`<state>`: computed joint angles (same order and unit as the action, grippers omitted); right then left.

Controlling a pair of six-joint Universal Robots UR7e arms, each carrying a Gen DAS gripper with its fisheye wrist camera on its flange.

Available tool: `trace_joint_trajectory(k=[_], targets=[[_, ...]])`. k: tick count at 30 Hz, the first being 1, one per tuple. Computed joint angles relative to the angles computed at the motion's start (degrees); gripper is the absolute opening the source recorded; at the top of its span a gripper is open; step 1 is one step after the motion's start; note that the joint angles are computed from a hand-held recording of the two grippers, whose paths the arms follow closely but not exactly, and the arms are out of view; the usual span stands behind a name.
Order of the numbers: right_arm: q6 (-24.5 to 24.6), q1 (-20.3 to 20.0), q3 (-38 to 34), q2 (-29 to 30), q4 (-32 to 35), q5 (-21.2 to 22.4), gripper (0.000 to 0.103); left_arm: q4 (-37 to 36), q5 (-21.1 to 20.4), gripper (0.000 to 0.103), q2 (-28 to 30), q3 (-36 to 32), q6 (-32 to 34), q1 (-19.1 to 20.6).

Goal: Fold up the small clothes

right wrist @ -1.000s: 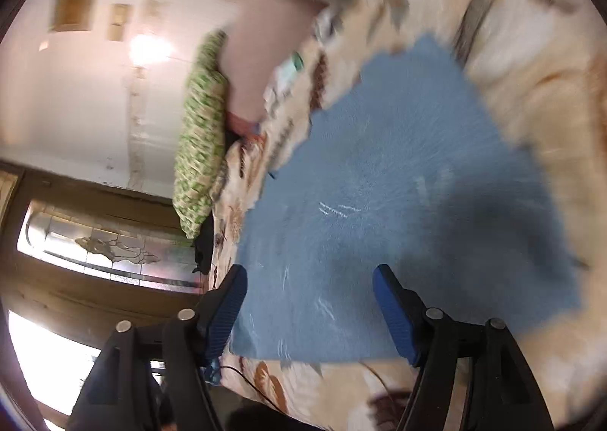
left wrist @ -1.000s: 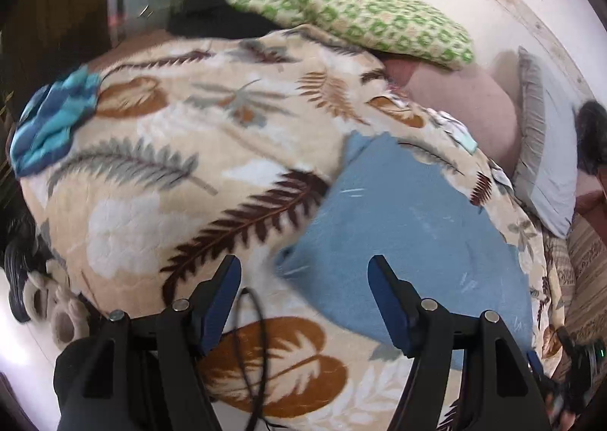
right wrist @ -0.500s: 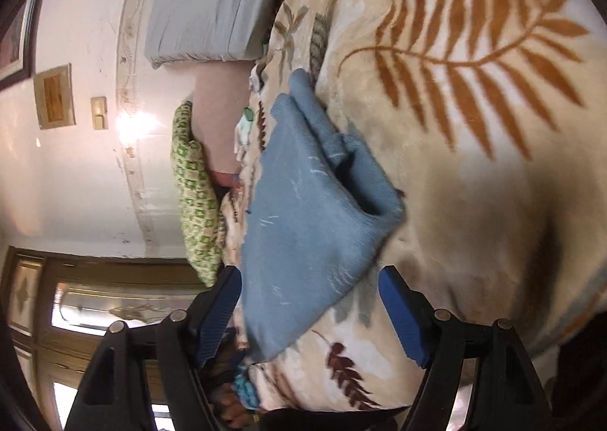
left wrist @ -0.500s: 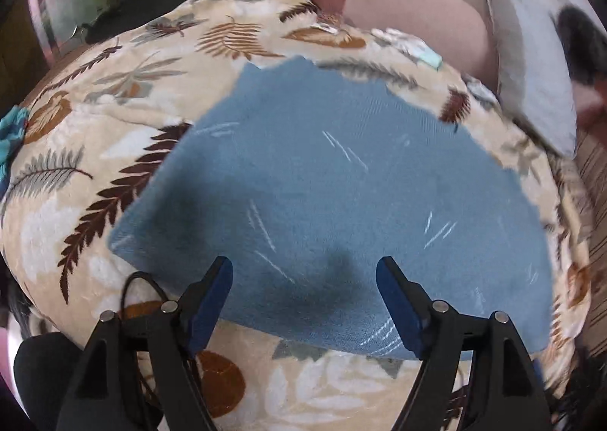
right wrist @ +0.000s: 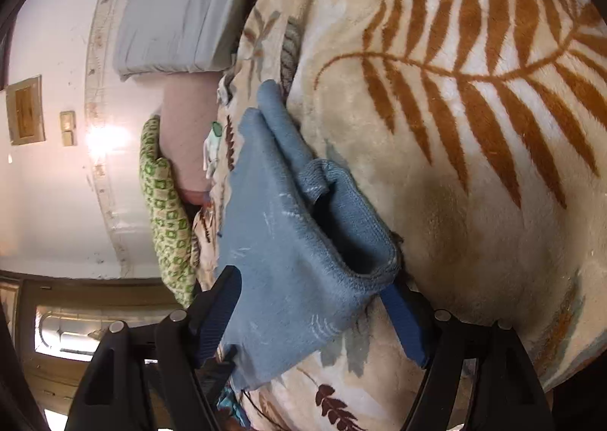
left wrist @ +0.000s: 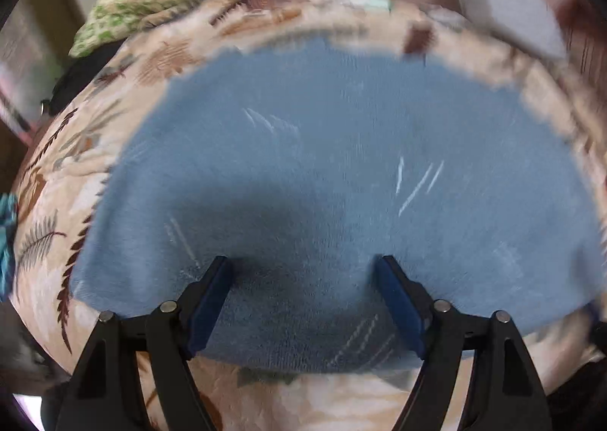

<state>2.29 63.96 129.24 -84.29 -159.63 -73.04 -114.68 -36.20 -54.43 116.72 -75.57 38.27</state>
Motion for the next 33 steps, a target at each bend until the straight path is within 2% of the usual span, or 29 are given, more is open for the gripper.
trace_joint_trajectory(k=[1, 2, 4, 6, 8, 10, 11, 12, 13, 14, 17, 19, 22, 23, 25, 26, 27, 28, 29, 31, 33], targets=[[0.13, 0.42, -0.06, 0.21, -0.23, -0.84, 0.077, 0.92, 1.3, 0.082, 0.05, 0.11, -0.56, -0.68], [0.12, 0.68, -0.06, 0.19, -0.42, -1.34, 0.077, 1.23, 0.88, 0.082, -0.26, -0.1, -0.1, -0.85], [-1.2, 1.69, 0.11, -0.1, -1.61, -2.56, 0.074, -3.65, 0.62, 0.082, -2.44, 1.81, 1.72, -1.67], [-1.89, 2.77, 0.22, -0.3, -2.74, -3.65, 0.073, -6.01, 2.83, 0.082, -4.54, 3.65, 0.82, -3.17], [-1.93, 3.54, 0.16, -0.08, -3.39, -5.01, 0.073, -4.75, 4.96, 0.082, -5.62, 4.32, -1.7, -3.98], [-0.8, 3.59, -0.37, 0.83, -2.66, -6.76, 0.074, -2.64, 4.53, 0.082, -4.96, 3.72, -2.26, -3.4], [0.46, 3.16, -0.54, 1.22, -2.04, -6.91, 0.074, 0.9, 3.53, 0.082, -3.86, 2.41, -3.15, -2.4], [1.29, 2.08, -0.32, 1.43, -2.19, -5.08, 0.074, 4.24, 1.44, 0.082, -2.17, 0.76, -2.64, -0.82], [2.07, 1.24, 0.06, 1.33, -2.81, -3.55, 0.074, 5.18, 1.05, 0.084, -1.09, 0.24, -2.06, -0.32], [2.61, 0.73, 0.15, 1.21, -2.69, -2.54, 0.074, 4.71, 3.06, 0.084, -1.21, 1.25, -2.74, -1.21], [2.99, 0.12, -0.25, 0.79, -0.97, -1.19, 0.074, 0.38, 1.28, 0.084, -3.29, 2.4, -1.11, -2.04], [3.14, -0.04, -0.35, 0.79, -0.83, -0.62, 0.074, -1.42, 3.83, 0.084, -5.26, 4.35, -2.39, -4.05], [2.66, 0.72, -0.71, 1.4, -1.49, -1.9, 0.074, 2.11, 5.88, 0.084, -6.31, 5.02, -6.86, -4.91], [2.58, 0.99, -0.82, 1.68, -1.83, -2.8, 0.074, 2.19, 5.33, 0.084, -6.16, 5.05, -6.72, -4.1], [2.65, 1.1, -0.89, 2.22, -2.68, -3.18, 0.073, 4.78, 0.9, 0.087, -4.1, 2.99, -4.68, -0.49], [2.42, 1.8, -1.15, 2.37, -2.78, -4.63, 0.071, 2.86, 1.22, 0.093, -3.74, 3.81, -4.17, 0.05], [1.89, 2.92, -1.8, 2.63, -2.3, -7.09, 0.059, 3.33, 2.28, 0.095, -3.97, 4.41, -5.97, -0.37], [1.55, 3.79, -2.27, 2.83, -1.92, -9.3, 0.037, 3.85, 1.04, 0.094, -4.35, 3.85, -5.93, -0.33], [1.39, 4.68, -2.91, 3.19, -1.28, -11.51, 0.029, 3.48, 0.31, 0.093, -4.88, 3.63, -5.66, -0.44], [1.11, 5.35, -3.55, 3.73, -0.94, -13.22, 0.024, 1.32, 2.41, 0.093, -6.37, 4.56, -4.8, -1.86], [0.45, 6.49, -4.31, 4.37, -0.55, -15.27, 0.023, 4.52, 5.46, 0.093, -6.93, 4.34, -7.18, -3.26]])
